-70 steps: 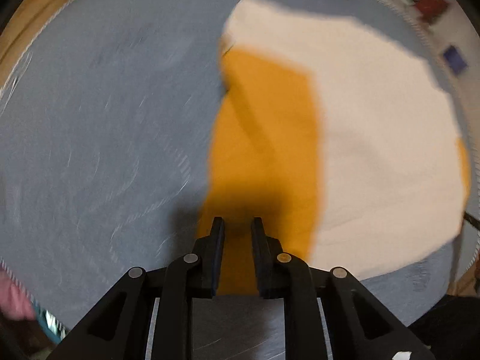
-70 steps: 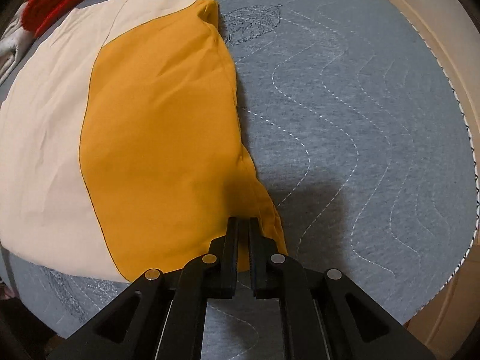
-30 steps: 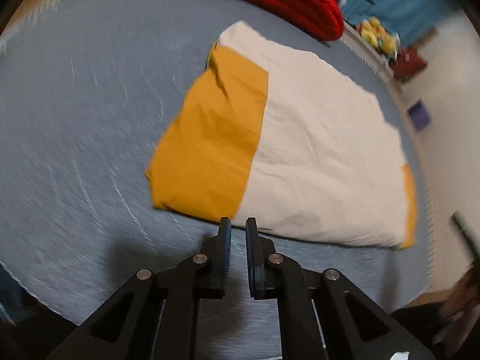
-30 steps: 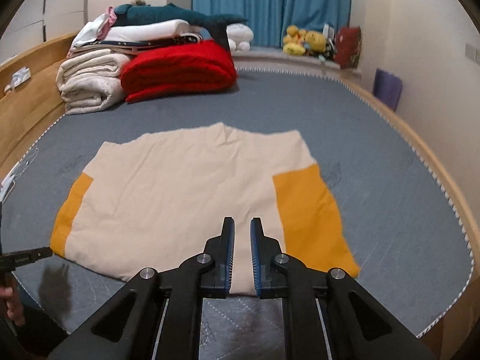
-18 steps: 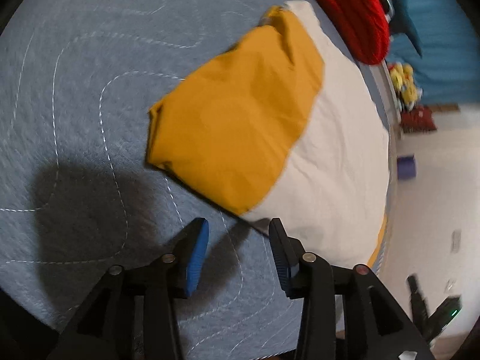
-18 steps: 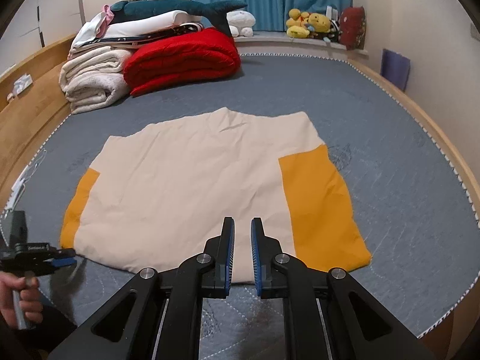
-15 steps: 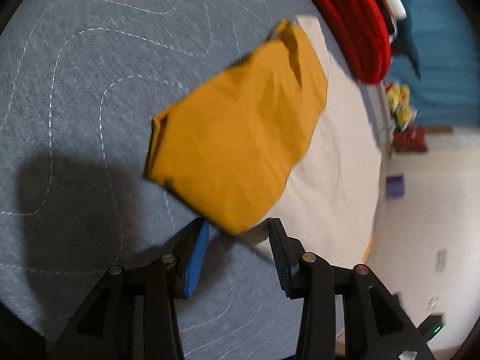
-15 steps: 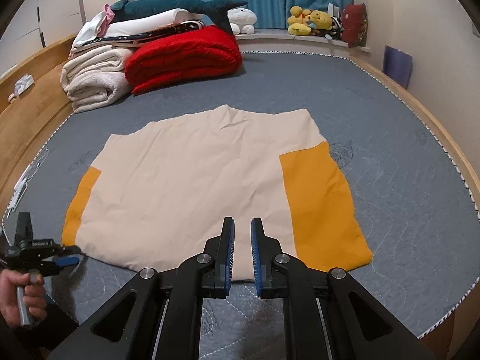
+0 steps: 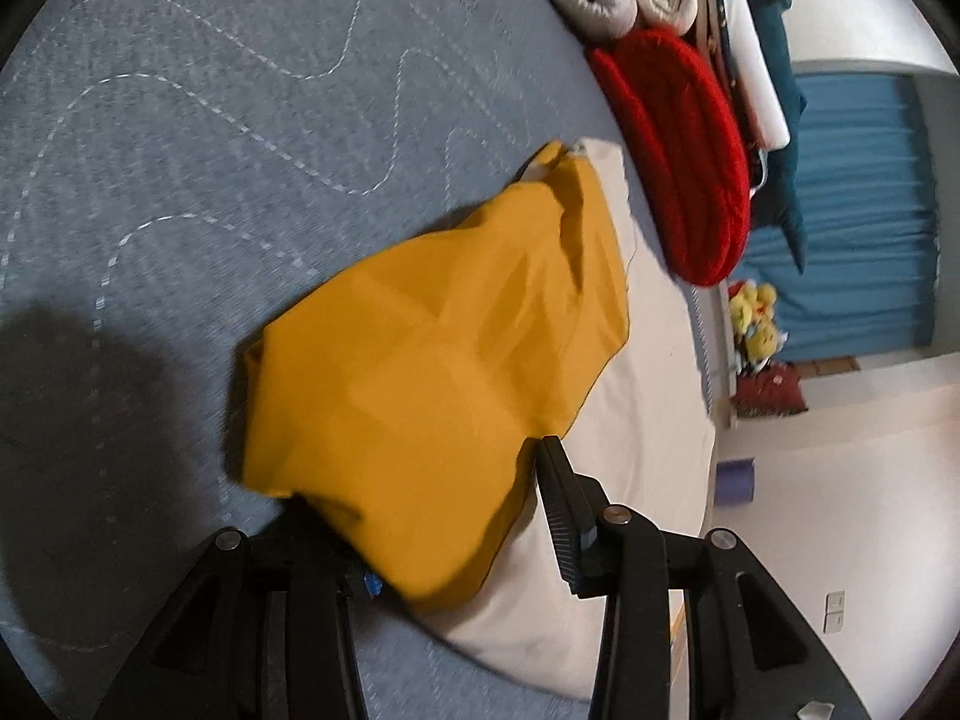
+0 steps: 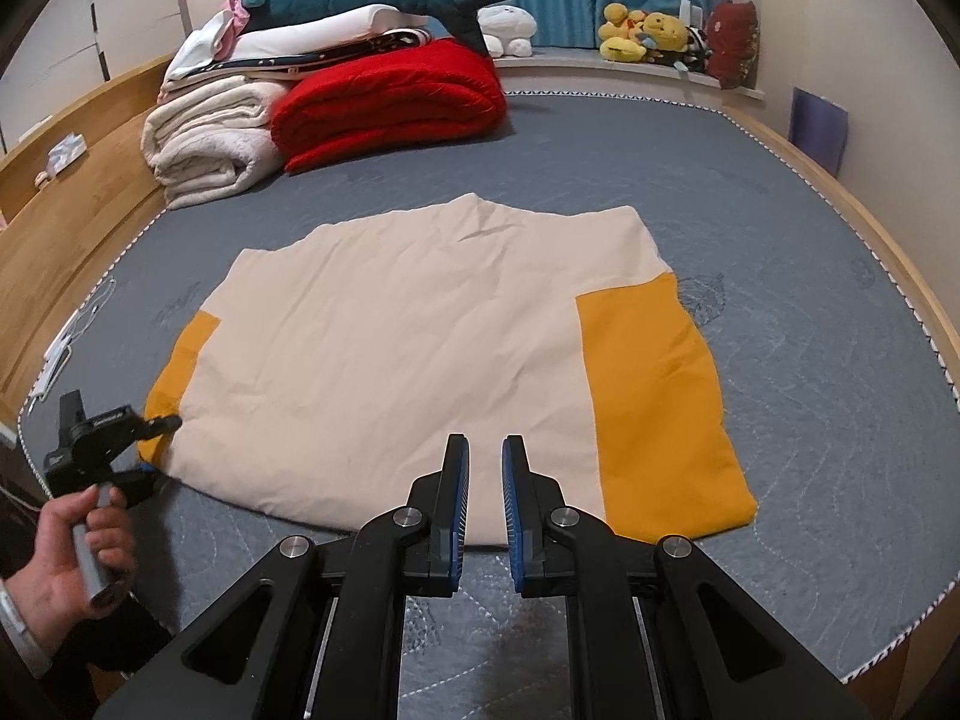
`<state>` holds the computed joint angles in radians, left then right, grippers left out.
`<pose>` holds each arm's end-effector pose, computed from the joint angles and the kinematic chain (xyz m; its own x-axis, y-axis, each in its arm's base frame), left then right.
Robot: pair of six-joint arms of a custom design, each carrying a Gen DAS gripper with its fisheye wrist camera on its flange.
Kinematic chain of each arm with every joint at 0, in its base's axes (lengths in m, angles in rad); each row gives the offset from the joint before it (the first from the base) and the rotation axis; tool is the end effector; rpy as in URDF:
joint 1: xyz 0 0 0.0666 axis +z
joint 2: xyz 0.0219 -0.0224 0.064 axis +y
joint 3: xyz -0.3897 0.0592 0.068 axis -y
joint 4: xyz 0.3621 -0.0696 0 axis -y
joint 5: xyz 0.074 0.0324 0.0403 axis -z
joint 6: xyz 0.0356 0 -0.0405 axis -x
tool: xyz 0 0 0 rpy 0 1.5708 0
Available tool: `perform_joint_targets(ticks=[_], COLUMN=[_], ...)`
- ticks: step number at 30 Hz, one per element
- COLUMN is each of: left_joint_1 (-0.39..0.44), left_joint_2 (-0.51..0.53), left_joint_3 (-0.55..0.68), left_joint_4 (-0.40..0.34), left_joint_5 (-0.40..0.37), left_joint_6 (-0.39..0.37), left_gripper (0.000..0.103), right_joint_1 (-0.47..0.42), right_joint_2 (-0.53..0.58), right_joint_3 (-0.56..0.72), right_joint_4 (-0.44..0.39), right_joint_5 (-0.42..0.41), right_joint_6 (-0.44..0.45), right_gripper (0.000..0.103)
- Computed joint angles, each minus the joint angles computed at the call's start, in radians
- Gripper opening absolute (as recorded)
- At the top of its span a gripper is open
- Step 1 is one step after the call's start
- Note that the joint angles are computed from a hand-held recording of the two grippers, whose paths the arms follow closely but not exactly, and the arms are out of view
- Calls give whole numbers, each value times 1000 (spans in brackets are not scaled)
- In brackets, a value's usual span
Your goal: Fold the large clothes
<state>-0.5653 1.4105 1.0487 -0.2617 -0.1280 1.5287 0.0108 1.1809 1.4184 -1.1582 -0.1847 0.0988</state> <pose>0.3857 -0.2398 0.3340 -0.4641 -0.8791 -0.1086 -0.4739 0.3501 -0.8080 0.3543 0.0100 0.5152 -0.7801 -0.1054 -0.6167 -0.1997 0.9761 0.0858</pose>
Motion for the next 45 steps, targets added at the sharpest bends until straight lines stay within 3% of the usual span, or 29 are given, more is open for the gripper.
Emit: perform_joint_targets(ticks=[1, 3, 5, 10, 12, 15, 19, 23, 26, 29, 34, 38, 39, 41, 42, 43, 45], left_joint_1=[1, 4, 3, -15, -21, -27, -17, -23, -45, -101, -153, -214, -223, -258, -269, -284, -312], left_joint_2=[5, 13, 12, -39, -66, -125, -196, -223, -216, -180, -145, -69, -46, 26, 56, 97, 185], left_joint_3=[4, 19, 59, 146, 181, 191, 239, 312, 329, 345, 395, 499, 530, 627, 668, 724, 845], left_joint_4=[3, -13, -68, -203, -289, -383, -588, -747, -779, -823, -809, -816, -820, -841, -849, -856, -878], left_joint_5=[-5, -4, -15, -64, -81, -111, -132, -155, -163, -238, -312, -360, -361, -369, -371, -373, -372], left_joint_6=[0, -10, -47, -162, -198, -193, -228, -331, -407, -440, -474, -561, -579, -634, -655, -681, -728], left_gripper=[35, 19, 11, 8, 8, 7, 7, 7, 7, 7, 7, 7, 7, 7, 7, 6, 6], right_joint_1=[0, 4, 14, 79, 127, 203, 300, 395, 461, 478, 408, 257, 201, 100, 27, -19, -135], right_joint_2=[1, 2, 4, 14, 21, 35, 77, 109, 176, 244, 216, 144, 126, 85, 59, 53, 30], right_joint_3=[1, 1, 2, 5, 6, 6, 2, -15, -21, -31, 43, 165, 193, 208, 207, 215, 202], right_joint_4=[-2, -1, 1, 15, 24, 30, 1, 25, 5, -25, -37, -22, -8, 41, 91, 117, 159], right_joint_5=[-3, -8, -21, -24, -22, -34, -113, -166, -101, -81, -104, -136, -141, -157, -167, -174, -199], right_joint_6=[0, -3, -9, -22, -31, -43, -59, -54, -43, -14, -40, 20, 36, 56, 65, 70, 67], right_gripper=[12, 12, 12, 12, 12, 12, 12, 12, 12, 12, 13, 15, 20, 44, 65, 72, 72])
